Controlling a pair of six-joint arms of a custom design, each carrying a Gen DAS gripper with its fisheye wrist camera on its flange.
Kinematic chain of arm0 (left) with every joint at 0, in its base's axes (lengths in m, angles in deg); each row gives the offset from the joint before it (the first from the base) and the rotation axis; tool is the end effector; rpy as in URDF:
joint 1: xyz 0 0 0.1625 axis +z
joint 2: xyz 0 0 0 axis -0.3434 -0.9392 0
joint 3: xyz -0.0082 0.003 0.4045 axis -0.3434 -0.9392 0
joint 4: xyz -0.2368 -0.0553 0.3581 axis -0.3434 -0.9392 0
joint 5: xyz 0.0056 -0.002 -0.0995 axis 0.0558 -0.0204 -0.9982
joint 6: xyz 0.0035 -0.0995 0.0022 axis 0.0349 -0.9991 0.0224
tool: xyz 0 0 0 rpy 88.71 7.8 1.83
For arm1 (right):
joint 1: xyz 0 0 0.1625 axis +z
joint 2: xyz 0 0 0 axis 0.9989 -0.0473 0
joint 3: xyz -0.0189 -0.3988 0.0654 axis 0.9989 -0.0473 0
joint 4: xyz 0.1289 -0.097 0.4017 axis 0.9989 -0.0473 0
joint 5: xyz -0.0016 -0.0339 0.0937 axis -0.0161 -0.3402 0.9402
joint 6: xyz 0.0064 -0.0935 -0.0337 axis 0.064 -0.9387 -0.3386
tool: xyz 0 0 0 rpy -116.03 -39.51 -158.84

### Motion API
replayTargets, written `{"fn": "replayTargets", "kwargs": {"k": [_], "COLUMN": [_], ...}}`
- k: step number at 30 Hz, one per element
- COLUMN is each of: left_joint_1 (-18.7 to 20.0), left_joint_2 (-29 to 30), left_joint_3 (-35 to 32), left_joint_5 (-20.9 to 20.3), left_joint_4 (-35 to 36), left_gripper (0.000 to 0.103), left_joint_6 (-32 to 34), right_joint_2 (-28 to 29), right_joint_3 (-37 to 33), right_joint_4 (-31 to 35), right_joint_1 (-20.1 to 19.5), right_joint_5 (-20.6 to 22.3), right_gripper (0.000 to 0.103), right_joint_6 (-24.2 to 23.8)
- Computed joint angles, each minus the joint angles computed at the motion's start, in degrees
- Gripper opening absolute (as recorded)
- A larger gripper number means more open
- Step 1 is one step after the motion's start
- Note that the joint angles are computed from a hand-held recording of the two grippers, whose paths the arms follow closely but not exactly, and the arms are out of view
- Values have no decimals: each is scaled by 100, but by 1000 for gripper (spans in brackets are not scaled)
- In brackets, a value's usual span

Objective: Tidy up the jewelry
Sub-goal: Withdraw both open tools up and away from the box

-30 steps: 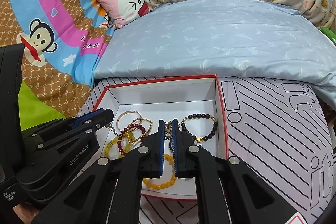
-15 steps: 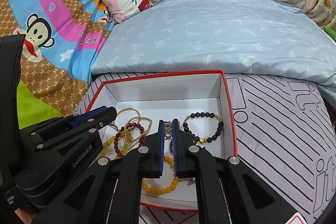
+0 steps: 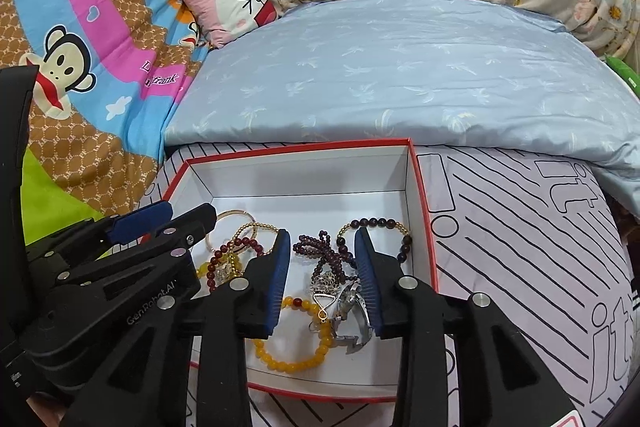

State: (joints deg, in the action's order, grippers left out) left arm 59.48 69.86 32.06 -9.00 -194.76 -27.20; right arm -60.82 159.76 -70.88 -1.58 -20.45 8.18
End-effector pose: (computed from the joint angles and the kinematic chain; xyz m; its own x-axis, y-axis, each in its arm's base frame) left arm -0.4721 -0.6704 -0.0319 -0.7302 -0.0738 -0.6792 0.4090 0.7491 -0.5212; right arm 0.0593 -0.6652 0.3859 -0.7992 -0.2518 0.5459 -0.5245 0.7357 -0.4285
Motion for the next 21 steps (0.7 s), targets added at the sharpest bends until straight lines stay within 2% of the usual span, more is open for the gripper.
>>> {"fn": "replayTargets", "kwargs": {"k": [10, 21], "left_joint_1": [-82, -343], "left_joint_2": [-80, -394], "left_joint_3": [125, 611], "left_joint_5": [47, 129], "left_joint_4": [20, 129], "left_gripper": [40, 40], "left_joint_6": [-101, -495], "right_joint_2": [-189, -681], "right_joint_3": [162, 671], "right_joint_4": [-63, -277], "right_joint_1": [19, 133], "right_joint_5": [-44, -202], "right_gripper": [34, 36], "right_joint_6": [-21, -81]}}
